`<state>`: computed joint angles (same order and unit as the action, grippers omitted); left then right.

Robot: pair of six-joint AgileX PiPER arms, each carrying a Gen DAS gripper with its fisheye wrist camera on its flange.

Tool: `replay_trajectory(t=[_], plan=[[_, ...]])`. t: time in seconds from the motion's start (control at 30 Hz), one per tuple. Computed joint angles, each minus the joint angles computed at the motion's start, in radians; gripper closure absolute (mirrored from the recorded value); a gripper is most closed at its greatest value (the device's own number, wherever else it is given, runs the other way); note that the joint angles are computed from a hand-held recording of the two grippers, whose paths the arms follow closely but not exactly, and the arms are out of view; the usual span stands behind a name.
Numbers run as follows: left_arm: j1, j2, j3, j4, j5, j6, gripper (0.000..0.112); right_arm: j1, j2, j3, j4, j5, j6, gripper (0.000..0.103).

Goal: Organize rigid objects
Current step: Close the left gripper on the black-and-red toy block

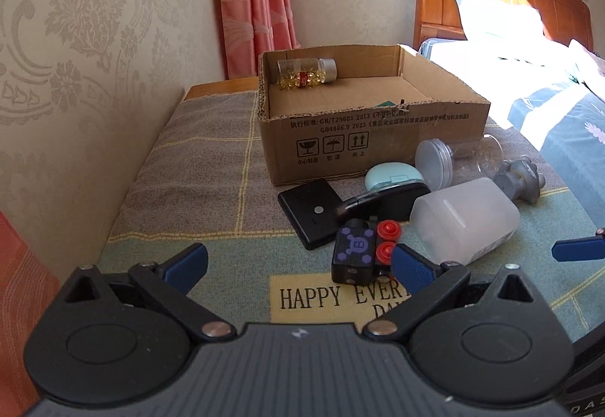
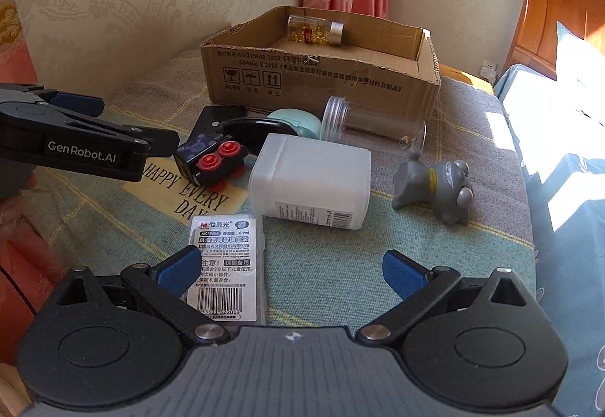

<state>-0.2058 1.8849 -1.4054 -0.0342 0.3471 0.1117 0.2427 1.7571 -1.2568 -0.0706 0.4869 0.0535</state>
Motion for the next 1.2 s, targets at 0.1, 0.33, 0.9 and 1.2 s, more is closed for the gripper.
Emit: replay_trajectory(t=[0.1,0.33,0.9,1.2], plan=[[0.021,-0.011,0.026,-0.078,-0.010,0.088,0.010,0.044,0.036,-0.011,-0.045,0.010,0.021,0.000],[0.036,0.005,0.022,-0.186,0.003,0.215,0.010,0.086,0.073,-0.009,-0.139,-0.003,0.115,0.000],[0.005,0.127,-0.105,-0.269,0.079,0.333,0.010,-0.061,-0.037,0.126,-0.182,-0.022,0.154,0.000],[-0.009,0.170,-0.145,-0.277,0.074,0.366,0.020,-0.156,-0.029,0.129,-0.104,-0.042,0.145,0.000]])
